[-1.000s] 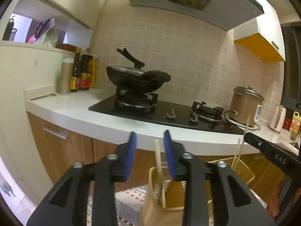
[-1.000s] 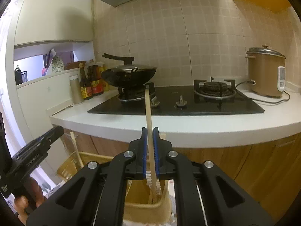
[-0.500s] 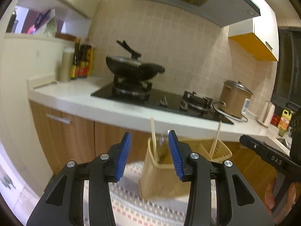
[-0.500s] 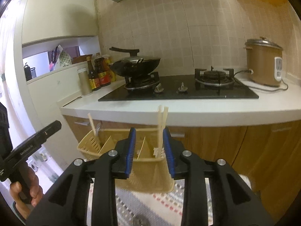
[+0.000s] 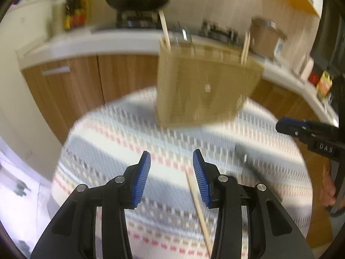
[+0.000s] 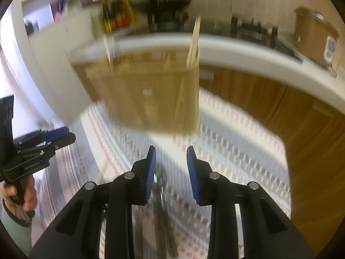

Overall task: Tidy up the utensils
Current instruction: 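Grasp a clear spoon with the right tool while the left tool grasps a chopstick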

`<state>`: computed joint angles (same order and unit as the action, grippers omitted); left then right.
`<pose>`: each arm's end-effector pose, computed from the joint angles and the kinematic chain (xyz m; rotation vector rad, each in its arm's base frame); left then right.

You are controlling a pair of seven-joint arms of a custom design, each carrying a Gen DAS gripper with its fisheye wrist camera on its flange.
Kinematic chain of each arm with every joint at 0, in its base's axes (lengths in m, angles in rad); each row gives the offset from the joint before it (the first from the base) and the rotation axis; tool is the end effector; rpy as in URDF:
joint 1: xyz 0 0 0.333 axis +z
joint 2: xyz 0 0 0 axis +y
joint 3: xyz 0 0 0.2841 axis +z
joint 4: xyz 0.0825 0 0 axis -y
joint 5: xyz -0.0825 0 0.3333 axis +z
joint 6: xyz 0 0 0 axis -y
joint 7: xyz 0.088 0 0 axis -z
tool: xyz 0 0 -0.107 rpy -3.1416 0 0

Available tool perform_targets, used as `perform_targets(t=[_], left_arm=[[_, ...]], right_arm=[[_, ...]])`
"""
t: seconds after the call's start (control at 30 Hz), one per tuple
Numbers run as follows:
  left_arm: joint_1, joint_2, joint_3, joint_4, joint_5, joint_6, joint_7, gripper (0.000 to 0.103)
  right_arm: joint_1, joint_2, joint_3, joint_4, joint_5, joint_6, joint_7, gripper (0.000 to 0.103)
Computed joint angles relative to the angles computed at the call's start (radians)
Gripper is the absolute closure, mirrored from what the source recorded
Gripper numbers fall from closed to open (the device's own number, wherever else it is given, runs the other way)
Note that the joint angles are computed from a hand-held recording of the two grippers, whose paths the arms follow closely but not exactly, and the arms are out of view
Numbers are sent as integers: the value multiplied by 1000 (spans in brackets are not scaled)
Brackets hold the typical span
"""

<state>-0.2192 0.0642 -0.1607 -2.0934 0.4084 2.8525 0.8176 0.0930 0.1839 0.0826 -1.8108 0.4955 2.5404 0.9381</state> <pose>0.5102 -0.2251 0.4665 -1.8876 1.8375 -0.8492 0.5932 0.0962 0.4885 -2.1349 1.3124 -0.3129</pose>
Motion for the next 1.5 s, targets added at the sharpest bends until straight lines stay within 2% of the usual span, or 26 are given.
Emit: perform_targets(t=[0.07, 0.13, 0.2, 0.23, 0.37, 0.53, 0.77, 0.8, 1.1, 1.27, 1.33, 1.4, 1.5], left_arm=[[-11, 20, -5, 18, 10, -66, 16, 64], [-21, 35, -9, 35, 14, -127, 35, 69], [-15, 35, -18, 15, -61, -107, 96, 69], [-4, 34, -27, 1, -139, -87, 155, 69], [10, 40, -47, -22, -356, -63, 317, 69], [-9, 56, -35, -25, -394, -73, 341, 69], [-31, 78, -20, -2, -366, -91, 333, 69], [-35, 84, -18, 15, -356, -107, 329, 69], [-73, 150, 0, 143, -248, -232, 268, 68], [-109, 243, 13, 313, -195, -390, 256, 66], [-139, 287, 24, 399, -143, -478, 240, 68], [-142, 319, 16, 457, -155, -524, 264, 78], [-155, 363, 18, 539, -158, -587, 280, 83]], right_arm=[[-4, 36, -5, 39, -39, -91, -6, 76], [-14, 75, -6, 85, -57, -178, 4, 76], [-31, 100, 0, 116, -38, -243, 0, 76], [-36, 111, 1, 128, -35, -263, 2, 76], [-40, 135, 4, 148, -49, -293, -3, 76], [-31, 142, 9, 142, -81, -281, 0, 79], [-6, 127, 11, 110, -135, -234, 6, 88], [-5, 136, 7, 122, -147, -238, 16, 90], [5, 133, -4, 116, -245, -218, 66, 90], [40, 144, -10, 129, -342, -220, 124, 90], [42, 160, -9, 160, -358, -254, 145, 90], [40, 188, -7, 216, -363, -312, 158, 90], [39, 248, -1, 322, -362, -400, 179, 90]])
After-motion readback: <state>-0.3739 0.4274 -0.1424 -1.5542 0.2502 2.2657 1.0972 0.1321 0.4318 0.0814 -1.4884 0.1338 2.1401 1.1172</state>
